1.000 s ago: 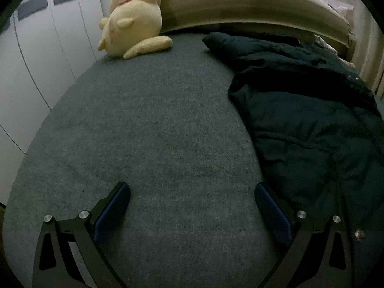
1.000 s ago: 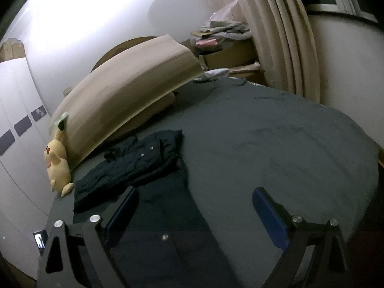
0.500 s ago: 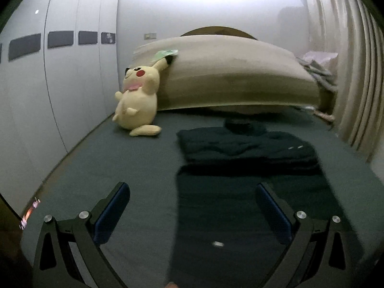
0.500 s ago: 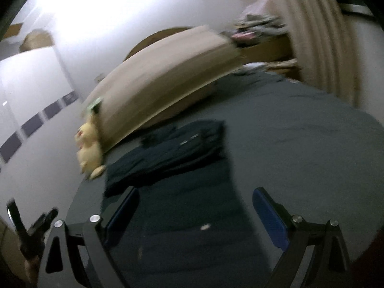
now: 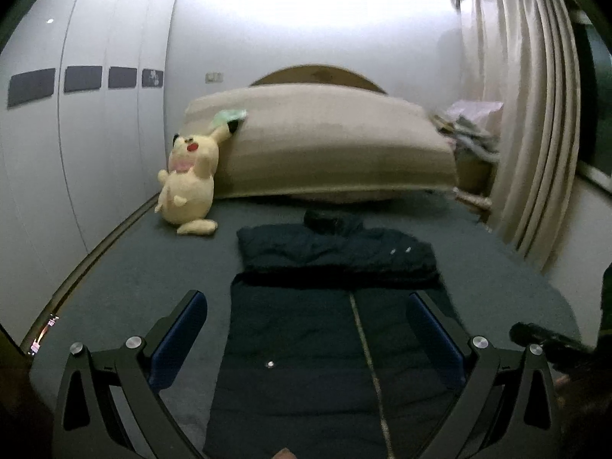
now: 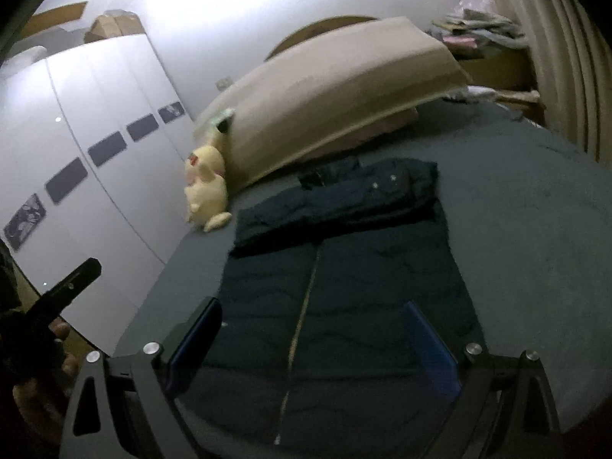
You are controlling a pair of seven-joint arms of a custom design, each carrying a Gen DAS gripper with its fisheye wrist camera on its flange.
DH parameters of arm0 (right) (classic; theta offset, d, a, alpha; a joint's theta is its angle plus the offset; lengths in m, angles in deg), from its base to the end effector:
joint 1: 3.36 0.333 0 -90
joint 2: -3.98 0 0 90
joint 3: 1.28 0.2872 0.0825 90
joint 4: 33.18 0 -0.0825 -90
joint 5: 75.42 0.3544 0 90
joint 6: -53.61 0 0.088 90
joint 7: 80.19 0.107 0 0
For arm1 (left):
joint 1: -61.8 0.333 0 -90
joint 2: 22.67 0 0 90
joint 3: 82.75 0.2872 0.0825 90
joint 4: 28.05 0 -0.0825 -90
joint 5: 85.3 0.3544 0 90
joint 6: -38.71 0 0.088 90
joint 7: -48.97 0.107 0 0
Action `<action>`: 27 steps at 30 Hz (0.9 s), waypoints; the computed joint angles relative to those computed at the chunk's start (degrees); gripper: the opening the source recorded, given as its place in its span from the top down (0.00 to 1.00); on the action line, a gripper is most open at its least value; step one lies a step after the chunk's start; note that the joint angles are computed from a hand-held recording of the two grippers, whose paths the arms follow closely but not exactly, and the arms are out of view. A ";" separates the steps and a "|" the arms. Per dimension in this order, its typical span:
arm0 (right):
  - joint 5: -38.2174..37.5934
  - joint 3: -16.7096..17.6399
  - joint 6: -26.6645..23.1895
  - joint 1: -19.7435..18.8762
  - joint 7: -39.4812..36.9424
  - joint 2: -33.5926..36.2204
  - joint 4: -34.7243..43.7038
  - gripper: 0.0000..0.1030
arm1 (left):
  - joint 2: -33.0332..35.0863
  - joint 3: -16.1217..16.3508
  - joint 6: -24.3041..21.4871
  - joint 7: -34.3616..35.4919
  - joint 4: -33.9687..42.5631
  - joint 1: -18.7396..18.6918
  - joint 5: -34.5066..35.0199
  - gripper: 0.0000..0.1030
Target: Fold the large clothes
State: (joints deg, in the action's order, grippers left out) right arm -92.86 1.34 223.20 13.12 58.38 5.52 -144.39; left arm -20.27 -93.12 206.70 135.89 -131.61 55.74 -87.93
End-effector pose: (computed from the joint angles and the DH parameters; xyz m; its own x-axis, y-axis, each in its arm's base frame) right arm 0.5467 0.2103 0.5692 -0.0240 -0.9097 -0.4146 -0.5837 0.3494 -0.7330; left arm 0.5707 -0.1628 0.6262 -0.2449 -0.9645 0.0990 -0.4774 0.0311 -0.8781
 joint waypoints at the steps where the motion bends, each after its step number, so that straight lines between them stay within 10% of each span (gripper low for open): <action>1: -0.11 -0.04 0.71 -0.03 -0.01 -1.02 -0.82 0.06 | -1.76 -0.55 0.52 3.01 -1.01 0.27 -4.93 0.00; 5: -8.96 1.51 3.01 -3.68 8.15 -6.16 -4.28 0.06 | -4.86 0.88 0.04 18.42 -2.26 -1.47 -25.31 0.00; 18: 5.23 3.02 0.17 -8.85 3.26 -8.64 -15.90 0.06 | 1.19 3.59 -4.58 -10.51 -8.53 2.73 7.33 0.00; 27: 25.99 -0.51 -0.28 -6.16 -10.62 -4.93 -18.43 0.06 | 2.87 2.49 -7.43 -11.06 -10.34 4.84 6.74 0.00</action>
State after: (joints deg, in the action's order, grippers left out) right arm -66.87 0.83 222.92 6.96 47.77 0.59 -162.82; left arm -17.40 -90.63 199.27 124.83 -141.96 60.58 -81.19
